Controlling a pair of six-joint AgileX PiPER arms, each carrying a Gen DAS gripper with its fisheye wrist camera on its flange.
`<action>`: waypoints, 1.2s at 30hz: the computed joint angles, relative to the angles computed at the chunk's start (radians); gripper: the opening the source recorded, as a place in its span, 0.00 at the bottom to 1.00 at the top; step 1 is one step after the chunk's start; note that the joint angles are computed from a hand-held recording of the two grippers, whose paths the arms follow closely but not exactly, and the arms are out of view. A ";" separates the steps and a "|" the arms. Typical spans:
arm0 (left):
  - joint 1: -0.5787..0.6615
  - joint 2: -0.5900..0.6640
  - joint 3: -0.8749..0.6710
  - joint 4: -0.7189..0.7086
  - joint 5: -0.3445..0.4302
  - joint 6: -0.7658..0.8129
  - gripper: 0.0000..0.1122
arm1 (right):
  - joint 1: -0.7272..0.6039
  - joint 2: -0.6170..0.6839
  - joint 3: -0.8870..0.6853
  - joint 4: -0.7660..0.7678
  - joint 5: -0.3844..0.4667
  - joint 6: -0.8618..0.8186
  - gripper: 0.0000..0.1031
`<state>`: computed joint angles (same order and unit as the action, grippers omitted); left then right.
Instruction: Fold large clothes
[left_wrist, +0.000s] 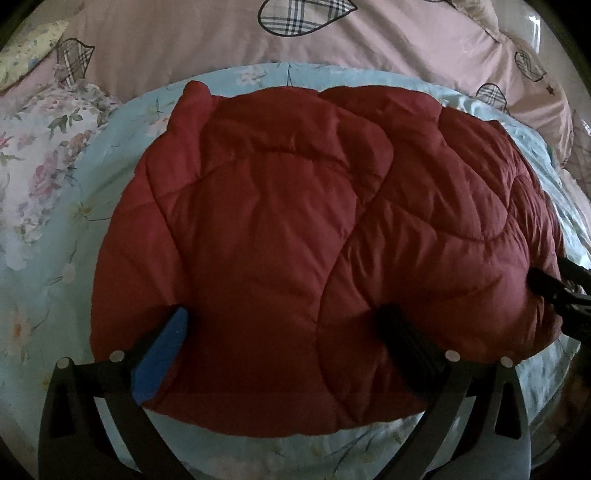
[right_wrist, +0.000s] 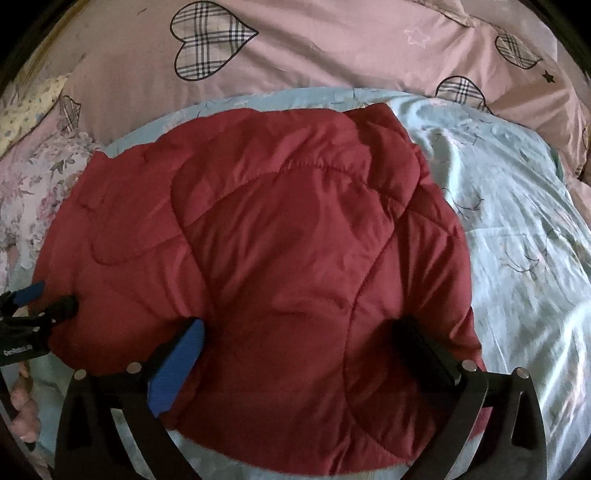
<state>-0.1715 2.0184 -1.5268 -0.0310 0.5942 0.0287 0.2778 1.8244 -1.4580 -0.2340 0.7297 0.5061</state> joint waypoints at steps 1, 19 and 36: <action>0.003 -0.018 0.014 -0.005 0.005 0.001 0.92 | 0.002 -0.022 0.011 0.012 0.005 -0.002 0.99; -0.055 -0.312 0.433 0.309 -0.044 -0.319 0.92 | 0.256 -0.316 0.294 -0.131 0.113 0.175 1.00; -0.097 -0.382 0.374 0.395 0.031 -0.392 0.92 | 0.295 -0.273 0.106 -0.218 0.240 0.204 1.00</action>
